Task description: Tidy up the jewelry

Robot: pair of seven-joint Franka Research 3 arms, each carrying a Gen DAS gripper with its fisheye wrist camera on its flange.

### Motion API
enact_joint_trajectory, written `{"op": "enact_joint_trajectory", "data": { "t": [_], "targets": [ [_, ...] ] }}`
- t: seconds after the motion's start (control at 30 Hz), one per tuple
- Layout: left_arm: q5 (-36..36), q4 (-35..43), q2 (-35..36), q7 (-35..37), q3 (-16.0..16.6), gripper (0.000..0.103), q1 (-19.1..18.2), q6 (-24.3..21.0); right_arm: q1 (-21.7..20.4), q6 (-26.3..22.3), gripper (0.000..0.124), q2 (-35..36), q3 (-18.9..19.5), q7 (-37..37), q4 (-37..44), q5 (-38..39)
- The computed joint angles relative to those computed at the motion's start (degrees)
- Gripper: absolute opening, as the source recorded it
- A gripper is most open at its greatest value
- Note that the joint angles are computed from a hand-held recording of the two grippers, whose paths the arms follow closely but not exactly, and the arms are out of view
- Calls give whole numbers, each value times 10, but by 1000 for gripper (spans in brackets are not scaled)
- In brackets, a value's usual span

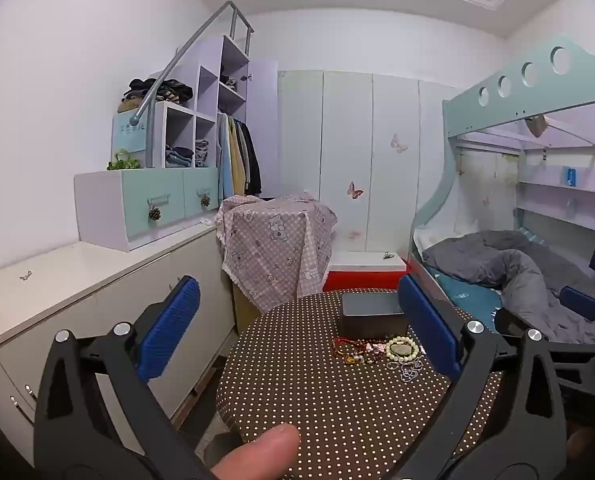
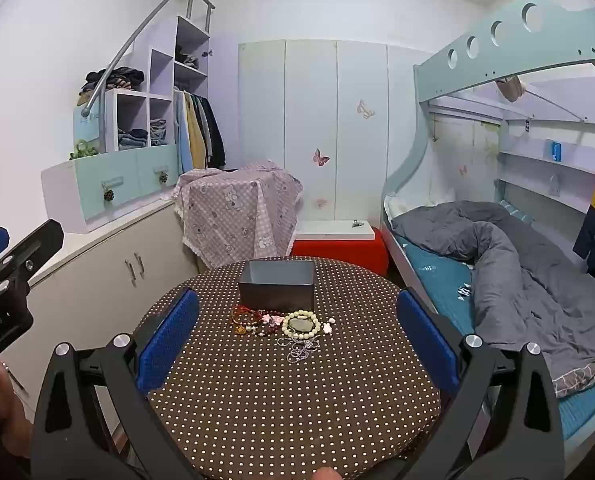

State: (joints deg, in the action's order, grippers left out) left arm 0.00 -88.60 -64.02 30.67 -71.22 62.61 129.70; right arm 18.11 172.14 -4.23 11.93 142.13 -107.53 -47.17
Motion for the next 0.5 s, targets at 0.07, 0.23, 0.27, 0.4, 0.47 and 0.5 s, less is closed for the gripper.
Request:
{"op": "enact_joint_trajectory", "data": {
  "t": [0.07, 0.23, 0.27, 0.4, 0.47, 0.5],
  "targets": [
    [-1, -1, 1, 0, 0, 97, -1, 1, -4, 2, 95, -1, 2, 22, 2, -26],
    [-1, 5, 1, 6, -2, 97, 2, -4, -2, -1, 95, -1, 1, 20, 1, -22],
    [-3, 11, -1, 2, -5, 97, 6, -6, -2, -2, 95, -1, 1, 22, 2, -24],
    [-19, 12, -9, 14, -1, 97, 14, -6, -2, 0, 95, -5, 0, 12, 1, -15],
    [-20, 13, -9, 12, -2, 97, 15, -3, -7, 1, 95, -5, 2, 18, 2, -24],
    [-21, 15, -8, 11, -3, 97, 16, -2, -9, 2, 95, -5, 2, 21, 3, -27]
  ]
}}
